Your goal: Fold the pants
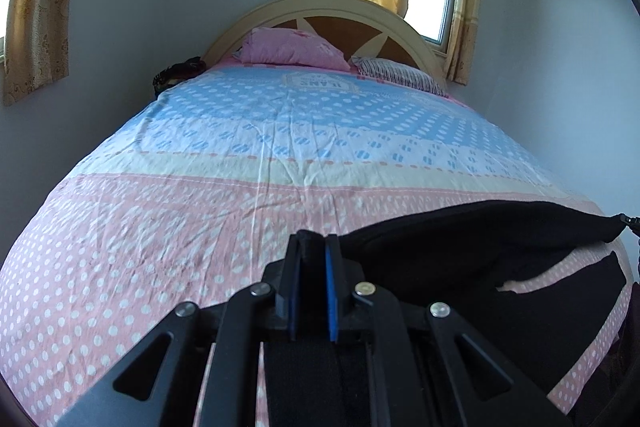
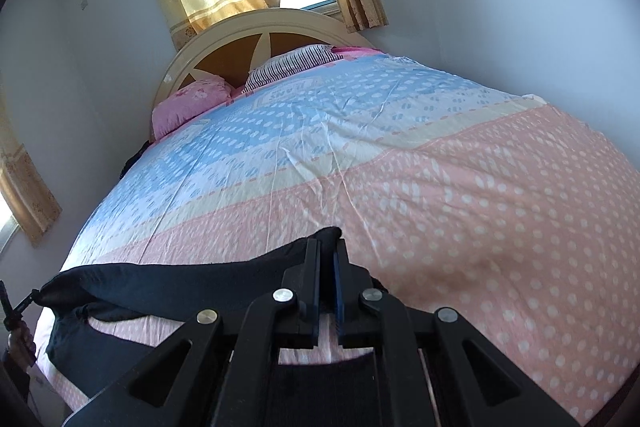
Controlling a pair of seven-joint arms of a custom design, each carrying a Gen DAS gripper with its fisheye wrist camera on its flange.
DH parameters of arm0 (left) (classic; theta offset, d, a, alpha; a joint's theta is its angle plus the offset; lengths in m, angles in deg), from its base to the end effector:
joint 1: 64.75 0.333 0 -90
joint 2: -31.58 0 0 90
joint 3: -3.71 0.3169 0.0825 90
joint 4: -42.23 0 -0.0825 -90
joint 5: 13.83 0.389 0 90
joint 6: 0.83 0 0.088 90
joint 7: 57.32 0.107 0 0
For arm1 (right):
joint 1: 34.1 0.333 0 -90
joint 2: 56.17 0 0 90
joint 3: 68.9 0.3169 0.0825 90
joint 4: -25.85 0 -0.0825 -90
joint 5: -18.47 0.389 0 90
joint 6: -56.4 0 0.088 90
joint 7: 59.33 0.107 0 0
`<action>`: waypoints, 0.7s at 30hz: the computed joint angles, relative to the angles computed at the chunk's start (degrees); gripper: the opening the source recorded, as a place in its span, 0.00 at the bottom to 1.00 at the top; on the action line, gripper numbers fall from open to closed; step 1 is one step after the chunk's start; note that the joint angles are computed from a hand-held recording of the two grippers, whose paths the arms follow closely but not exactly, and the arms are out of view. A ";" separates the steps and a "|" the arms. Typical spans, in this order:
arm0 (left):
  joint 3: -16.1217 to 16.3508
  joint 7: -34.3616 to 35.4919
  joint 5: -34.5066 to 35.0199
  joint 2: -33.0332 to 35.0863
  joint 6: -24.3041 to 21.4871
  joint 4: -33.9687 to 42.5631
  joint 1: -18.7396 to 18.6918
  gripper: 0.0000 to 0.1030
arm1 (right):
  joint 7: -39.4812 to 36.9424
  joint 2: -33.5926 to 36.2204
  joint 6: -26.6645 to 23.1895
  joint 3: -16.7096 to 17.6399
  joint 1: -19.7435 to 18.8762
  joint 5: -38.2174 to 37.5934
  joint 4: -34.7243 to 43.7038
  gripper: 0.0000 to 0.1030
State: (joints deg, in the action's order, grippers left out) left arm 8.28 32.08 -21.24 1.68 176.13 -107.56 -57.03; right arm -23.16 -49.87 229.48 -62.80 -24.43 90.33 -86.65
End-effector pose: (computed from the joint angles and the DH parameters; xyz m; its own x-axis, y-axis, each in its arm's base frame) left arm 0.4168 0.1054 0.5404 0.2680 -0.9501 0.1597 -0.4939 -0.2778 -0.8240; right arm 0.6076 0.0958 0.4874 0.1932 -0.9237 -0.3307 -0.5852 0.1621 -0.7946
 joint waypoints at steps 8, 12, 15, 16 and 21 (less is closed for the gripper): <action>1.87 1.46 -0.80 -5.37 0.95 -7.48 -1.46 0.11 | -2.03 -5.51 -0.40 -2.39 1.10 3.31 -9.06 0.05; 2.10 1.76 -1.07 -7.39 1.13 -10.14 -1.94 0.11 | 0.93 -6.75 -1.48 -3.67 1.56 -0.15 -11.87 0.05; 1.60 1.67 -0.95 -8.31 0.85 -11.62 -1.54 0.11 | 1.29 -7.69 -0.04 -4.04 2.17 -0.46 -13.43 0.05; 1.42 1.57 -0.92 -8.43 0.82 -11.94 -1.39 0.11 | 0.56 -8.26 1.24 -4.08 2.53 0.58 -13.90 0.05; 0.88 1.05 -0.79 -8.77 1.52 -12.78 -1.01 0.11 | -1.12 -12.49 14.85 -5.72 10.20 -1.36 -17.12 0.19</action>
State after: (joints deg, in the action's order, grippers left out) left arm 9.16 33.13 -22.03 -7.09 177.65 -120.34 -58.04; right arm -24.27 -62.36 244.32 -68.53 -14.23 88.97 -103.77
